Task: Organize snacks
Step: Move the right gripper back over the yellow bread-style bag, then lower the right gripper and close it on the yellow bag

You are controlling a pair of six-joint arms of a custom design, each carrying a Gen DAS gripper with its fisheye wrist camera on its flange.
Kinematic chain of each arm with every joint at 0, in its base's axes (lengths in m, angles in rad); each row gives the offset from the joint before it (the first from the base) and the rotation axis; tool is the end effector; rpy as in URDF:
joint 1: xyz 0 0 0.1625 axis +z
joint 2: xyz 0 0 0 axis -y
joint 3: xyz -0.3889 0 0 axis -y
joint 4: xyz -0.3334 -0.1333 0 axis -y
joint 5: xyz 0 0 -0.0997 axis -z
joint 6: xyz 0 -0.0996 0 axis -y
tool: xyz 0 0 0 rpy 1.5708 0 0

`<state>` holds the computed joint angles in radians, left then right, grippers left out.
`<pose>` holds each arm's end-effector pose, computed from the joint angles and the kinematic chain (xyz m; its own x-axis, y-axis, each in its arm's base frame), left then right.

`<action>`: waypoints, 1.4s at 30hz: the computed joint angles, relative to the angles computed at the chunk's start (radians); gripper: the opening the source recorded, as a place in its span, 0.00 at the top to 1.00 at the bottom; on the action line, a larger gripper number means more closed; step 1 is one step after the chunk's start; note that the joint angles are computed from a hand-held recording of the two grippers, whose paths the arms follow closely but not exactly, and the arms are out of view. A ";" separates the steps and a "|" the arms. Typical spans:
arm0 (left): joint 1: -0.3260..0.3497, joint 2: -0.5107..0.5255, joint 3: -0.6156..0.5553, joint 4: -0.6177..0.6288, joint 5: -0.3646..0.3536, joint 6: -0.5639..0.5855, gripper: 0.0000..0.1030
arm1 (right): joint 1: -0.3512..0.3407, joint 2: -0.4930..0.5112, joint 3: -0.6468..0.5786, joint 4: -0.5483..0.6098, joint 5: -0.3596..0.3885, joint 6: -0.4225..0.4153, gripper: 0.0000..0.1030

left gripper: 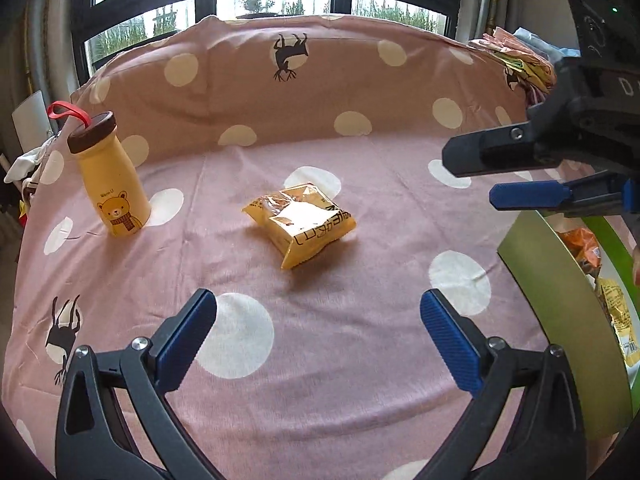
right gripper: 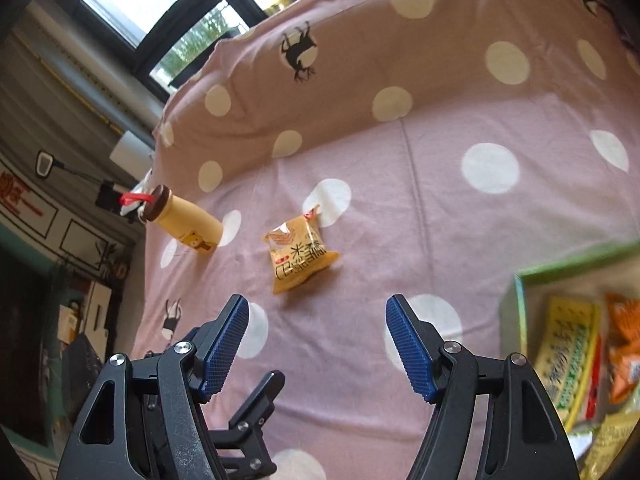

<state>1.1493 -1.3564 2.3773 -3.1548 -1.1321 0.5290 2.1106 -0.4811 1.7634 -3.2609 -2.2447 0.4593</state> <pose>0.0009 -0.4272 0.2352 -0.6186 0.5305 -0.5795 0.7624 0.5836 -0.2796 0.3499 -0.4455 -0.0091 -0.9240 0.1794 0.3377 -0.0694 0.7898 -0.6095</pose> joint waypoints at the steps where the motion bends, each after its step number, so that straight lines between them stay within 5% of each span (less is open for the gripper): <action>1: 0.014 0.011 -0.019 0.009 -0.019 0.005 0.01 | -0.005 0.013 -0.027 0.021 0.001 -0.007 0.30; 5: 0.056 0.060 -0.090 0.031 -0.080 -0.005 0.01 | -0.044 0.056 -0.110 0.041 0.080 -0.071 0.30; 7: 0.075 0.088 -0.129 0.051 -0.105 -0.013 0.01 | -0.053 0.081 -0.165 0.089 0.063 -0.087 0.30; 18: 0.118 0.240 -0.252 0.061 -0.126 0.007 0.01 | -0.147 0.182 -0.367 0.250 0.150 -0.163 0.30; 22: 0.139 0.274 -0.322 0.178 -0.139 -0.028 0.03 | -0.169 0.202 -0.391 0.246 0.165 -0.204 0.30; 26: 0.139 0.285 -0.347 0.207 -0.173 0.018 0.12 | -0.207 0.199 -0.392 0.263 0.239 -0.204 0.62; 28: 0.129 0.298 -0.352 0.196 -0.150 0.032 0.13 | -0.219 0.195 -0.387 0.254 0.274 -0.218 0.63; 30: 0.127 0.304 -0.353 0.176 -0.139 0.025 0.27 | -0.219 0.194 -0.383 0.241 0.268 -0.225 0.63; 34: 0.159 0.283 -0.378 0.234 -0.216 0.012 0.28 | -0.213 0.192 -0.374 0.215 0.255 -0.244 0.66; 42: 0.116 0.265 -0.294 0.119 -0.159 0.089 0.30 | -0.194 0.180 -0.327 0.154 0.237 -0.245 0.68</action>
<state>1.2652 -1.0916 2.0838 -3.0353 -1.2914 0.6178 1.9162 -0.3008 1.4360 -3.1072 -2.0078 0.2147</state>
